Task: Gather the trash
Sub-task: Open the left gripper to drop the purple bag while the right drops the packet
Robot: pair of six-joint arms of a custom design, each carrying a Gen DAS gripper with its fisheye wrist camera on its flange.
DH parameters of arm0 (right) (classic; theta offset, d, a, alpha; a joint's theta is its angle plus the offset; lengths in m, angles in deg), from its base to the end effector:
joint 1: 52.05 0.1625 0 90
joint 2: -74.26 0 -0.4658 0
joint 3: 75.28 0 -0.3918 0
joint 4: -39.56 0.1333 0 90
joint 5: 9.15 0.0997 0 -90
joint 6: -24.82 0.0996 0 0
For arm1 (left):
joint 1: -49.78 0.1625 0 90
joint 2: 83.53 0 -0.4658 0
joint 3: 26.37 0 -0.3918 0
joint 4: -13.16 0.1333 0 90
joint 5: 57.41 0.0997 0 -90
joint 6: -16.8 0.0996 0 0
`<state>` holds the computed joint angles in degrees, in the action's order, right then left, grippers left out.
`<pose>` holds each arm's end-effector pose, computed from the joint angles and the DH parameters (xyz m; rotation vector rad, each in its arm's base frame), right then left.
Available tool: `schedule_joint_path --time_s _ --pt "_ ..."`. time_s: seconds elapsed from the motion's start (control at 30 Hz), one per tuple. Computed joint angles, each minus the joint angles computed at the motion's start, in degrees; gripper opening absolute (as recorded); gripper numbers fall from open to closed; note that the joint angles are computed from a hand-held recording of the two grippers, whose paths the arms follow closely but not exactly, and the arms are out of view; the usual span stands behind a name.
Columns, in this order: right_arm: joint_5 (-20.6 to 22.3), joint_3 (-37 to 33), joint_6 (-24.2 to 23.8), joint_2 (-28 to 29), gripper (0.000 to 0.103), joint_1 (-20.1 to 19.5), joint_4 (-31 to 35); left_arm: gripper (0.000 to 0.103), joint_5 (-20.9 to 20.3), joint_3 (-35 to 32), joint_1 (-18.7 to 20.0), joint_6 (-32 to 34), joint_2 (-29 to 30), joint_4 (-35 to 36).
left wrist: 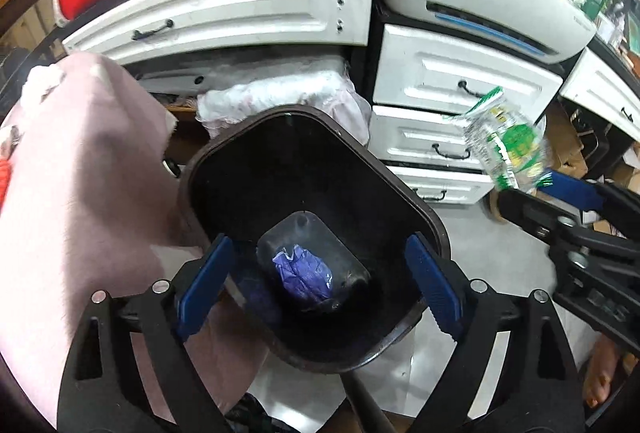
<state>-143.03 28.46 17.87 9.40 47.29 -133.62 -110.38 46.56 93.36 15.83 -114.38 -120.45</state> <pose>0.1647 -0.6057 0.3565 -0.0462 -2.2670 0.9295 -0.4408 -0.6863 0.0620 0.9688 2.3426 -0.3722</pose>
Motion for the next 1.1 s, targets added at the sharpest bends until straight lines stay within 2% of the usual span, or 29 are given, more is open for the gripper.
schedule_joint_path --time_s 0.13,0.3,0.5,0.8,0.97,1.1 --pt "0.03 -0.34 0.94 0.32 0.053 -0.36 0.69 0.087 4.17 4.94 -1.87 2.29 -2.82 -7.13" --pt "3.14 -1.56 3.17 0.79 0.054 -1.25 6.32 0.094 6.36 8.04 -3.05 3.05 -5.94 -13.81" --pt "8.15 -4.41 3.29 3.81 0.053 -2.02 13.83 0.095 6.81 9.7 -3.14 0.59 -9.16 -14.47" --pt "7.58 -10.74 1.48 10.87 0.055 -3.3 19.33 0.095 8.15 12.72 -2.64 -3.67 -12.37 -13.56" --pt "7.66 -13.1 4.27 12.79 0.056 -4.67 23.9 0.095 7.86 14.57 -2.77 -4.51 -14.03 -15.04" --pt "7.72 -12.77 5.27 12.7 0.059 -4.86 24.9 0.095 8.3 15.44 -3.06 -4.25 -14.55 -16.1"
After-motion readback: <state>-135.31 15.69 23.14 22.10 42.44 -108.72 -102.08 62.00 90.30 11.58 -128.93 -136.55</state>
